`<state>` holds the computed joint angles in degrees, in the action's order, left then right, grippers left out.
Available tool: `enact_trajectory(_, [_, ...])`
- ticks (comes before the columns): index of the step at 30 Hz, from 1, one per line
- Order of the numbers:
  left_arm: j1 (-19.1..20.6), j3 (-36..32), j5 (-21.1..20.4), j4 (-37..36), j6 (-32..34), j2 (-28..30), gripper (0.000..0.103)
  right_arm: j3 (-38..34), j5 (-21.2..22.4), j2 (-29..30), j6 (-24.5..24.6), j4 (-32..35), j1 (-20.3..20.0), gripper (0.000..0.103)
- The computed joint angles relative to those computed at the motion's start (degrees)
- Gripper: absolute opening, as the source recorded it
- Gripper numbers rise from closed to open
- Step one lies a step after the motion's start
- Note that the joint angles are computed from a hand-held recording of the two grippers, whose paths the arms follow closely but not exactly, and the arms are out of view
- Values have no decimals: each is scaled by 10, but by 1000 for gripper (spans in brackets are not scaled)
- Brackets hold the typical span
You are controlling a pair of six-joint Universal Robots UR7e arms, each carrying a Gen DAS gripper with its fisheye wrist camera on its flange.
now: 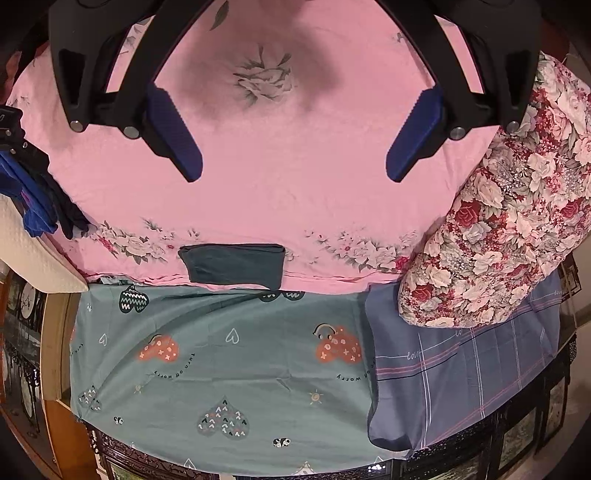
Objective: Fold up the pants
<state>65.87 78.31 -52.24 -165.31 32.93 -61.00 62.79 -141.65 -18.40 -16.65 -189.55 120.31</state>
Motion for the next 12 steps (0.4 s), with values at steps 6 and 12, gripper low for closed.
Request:
enact_trajectory(6, [5, -17, 7, 33, -24, 8, 101, 3, 1, 0, 4, -1, -3, 102])
enact_trajectory(12, [5, -20, 14, 28, -25, 12, 101, 5, 3, -1, 8, 6, -6, 102])
